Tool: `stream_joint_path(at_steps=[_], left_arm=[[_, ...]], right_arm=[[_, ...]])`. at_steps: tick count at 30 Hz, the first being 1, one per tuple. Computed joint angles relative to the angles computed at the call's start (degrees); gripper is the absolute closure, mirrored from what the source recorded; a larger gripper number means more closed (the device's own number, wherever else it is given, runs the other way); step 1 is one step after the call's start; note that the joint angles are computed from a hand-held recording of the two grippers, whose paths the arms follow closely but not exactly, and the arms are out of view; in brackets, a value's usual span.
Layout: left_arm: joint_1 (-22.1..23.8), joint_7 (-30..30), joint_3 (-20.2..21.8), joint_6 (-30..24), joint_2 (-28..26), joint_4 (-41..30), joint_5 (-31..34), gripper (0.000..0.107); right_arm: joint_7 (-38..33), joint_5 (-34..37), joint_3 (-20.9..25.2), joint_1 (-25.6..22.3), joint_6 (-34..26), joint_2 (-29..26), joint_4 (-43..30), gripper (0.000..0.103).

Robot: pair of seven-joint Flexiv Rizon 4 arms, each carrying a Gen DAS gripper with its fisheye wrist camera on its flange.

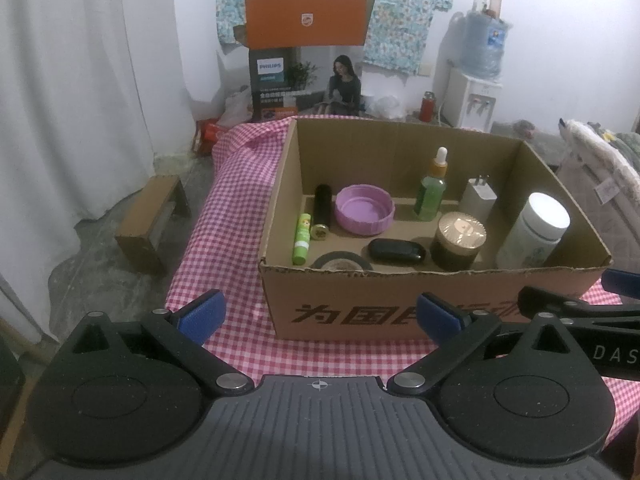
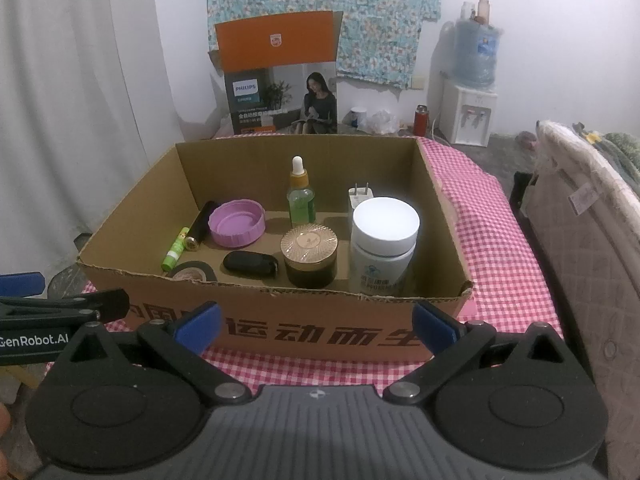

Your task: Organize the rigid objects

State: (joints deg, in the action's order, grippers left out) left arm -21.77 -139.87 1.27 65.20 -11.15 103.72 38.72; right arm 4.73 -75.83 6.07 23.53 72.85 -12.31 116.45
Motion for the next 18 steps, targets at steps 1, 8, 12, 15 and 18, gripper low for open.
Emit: stream_joint_path(at_steps=[1, 8, 12, 15, 18], left_arm=[[0.0, -0.1, 0.0, 0.0, 0.0, 0.1, 0.1, 0.005], [0.0, -0.2, -0.1, 0.0, 0.1, 0.1, 0.1, 0.005], [0.0, -0.2, -0.1, 0.0, 0.1, 0.0, 0.2, 0.005], [-0.2, -0.6, -0.1, -0.3, 0.2, 0.0, 0.4, 0.005], [-0.1, -0.7, -0.2, -0.3, 0.3, -0.1, 0.5, 0.005]], right_arm=[[0.0, -0.1, 0.0, 0.0, 0.0, 0.0, 0.0, 0.000], [0.0, -0.1, 0.0, -0.1, 0.1, 0.1, 0.1, 0.000], [-0.2, 0.0, 0.0, -0.1, 0.1, 0.0, 0.0, 0.000], [-0.1, -0.2, -0.1, -0.1, 0.1, 0.0, -0.1, 0.000], [-0.1, -0.2, 0.0, -0.2, 0.1, 0.0, -0.1, 0.000]])
